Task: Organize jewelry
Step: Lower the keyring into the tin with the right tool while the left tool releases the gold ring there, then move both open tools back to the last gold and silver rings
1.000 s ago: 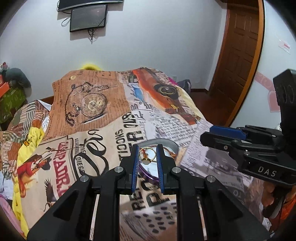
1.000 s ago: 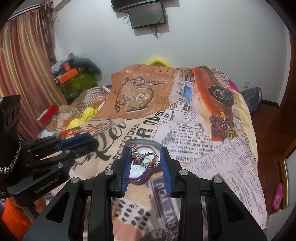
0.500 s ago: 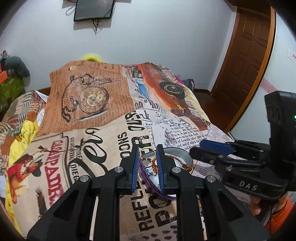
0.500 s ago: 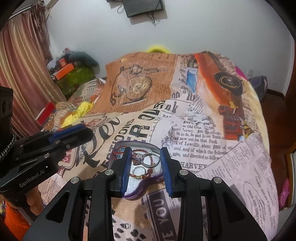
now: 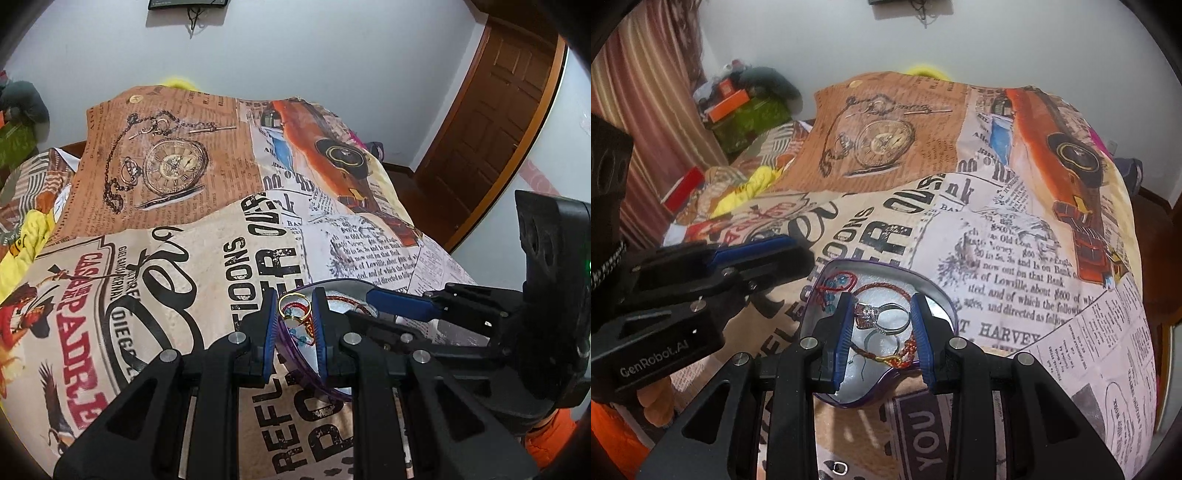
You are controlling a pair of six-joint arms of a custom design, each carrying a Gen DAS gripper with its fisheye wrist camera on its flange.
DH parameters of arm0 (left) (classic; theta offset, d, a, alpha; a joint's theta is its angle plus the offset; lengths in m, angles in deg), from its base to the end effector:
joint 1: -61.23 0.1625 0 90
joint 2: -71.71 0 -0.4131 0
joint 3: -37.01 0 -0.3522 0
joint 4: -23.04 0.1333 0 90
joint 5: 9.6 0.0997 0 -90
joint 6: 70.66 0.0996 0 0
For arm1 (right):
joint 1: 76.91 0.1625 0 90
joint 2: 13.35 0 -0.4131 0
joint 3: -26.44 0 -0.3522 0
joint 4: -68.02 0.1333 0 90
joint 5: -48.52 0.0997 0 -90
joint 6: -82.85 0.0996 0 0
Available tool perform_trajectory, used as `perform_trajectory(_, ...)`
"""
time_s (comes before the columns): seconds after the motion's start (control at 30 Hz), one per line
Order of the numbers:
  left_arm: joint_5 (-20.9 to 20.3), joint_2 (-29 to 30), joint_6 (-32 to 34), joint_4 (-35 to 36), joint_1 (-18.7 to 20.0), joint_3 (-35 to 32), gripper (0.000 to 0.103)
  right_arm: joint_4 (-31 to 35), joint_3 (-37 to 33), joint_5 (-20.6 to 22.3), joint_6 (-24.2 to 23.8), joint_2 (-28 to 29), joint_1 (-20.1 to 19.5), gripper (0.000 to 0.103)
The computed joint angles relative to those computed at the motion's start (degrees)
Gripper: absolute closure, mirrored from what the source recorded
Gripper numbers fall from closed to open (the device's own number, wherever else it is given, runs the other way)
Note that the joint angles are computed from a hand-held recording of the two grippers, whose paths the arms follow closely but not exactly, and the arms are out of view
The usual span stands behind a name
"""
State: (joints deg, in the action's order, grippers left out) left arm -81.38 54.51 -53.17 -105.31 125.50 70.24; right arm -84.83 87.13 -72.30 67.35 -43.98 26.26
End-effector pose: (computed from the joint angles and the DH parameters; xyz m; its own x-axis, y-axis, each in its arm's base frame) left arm -0.2258 -0.8473 0.1377 -0.7446 0.5417 -0.3900 0.6557 0.7030 -0.2753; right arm 0.2602 -0.7509 0.1786 -0.8155 -0.1470 0.5598 -0.4249 0.8087 -0.4068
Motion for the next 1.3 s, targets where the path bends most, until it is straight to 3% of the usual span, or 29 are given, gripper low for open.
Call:
perform_trajectory(0.1,0.0,0.1,0.3,0.3,-0.1,0.0,0.086,1.4,0.2,0.4,-0.3,-0.3,0.0,0.074)
perform_trajectory(0.23,-0.3,0.2,0.2,1.4,-0.3,-0.3,0.086,0.7,1.8,0.0,0.2,-1.4,0.1,0.063)
perform_trajectory(0.53,1.1,-0.8,0.8,2.1,-1.0,1.9,0.086,-4.3,7.8,-3.1,0.5,-5.2,0.7,0.063)
perform_trajectory(0.7,3.1,-3.4,2.3,-0.6,-2.0,7.1,0.086,-6.1,10.3,-3.3,1.8,-7.1,0.9,0.063)
perform_trajectory(0.83,4.3,-6.0,3.0,-3.7,-2.6,11.6,0.075,-7.2,11.6,-3.3,2.5,-7.9,1.3,0.063)
perform_trajectory(1.3,6.5,-15.2,1.9,-9.8,-3.9,25.6,0.072,-10.0,17.4,-4.3,3.8,-10.7,3.8,0.063)
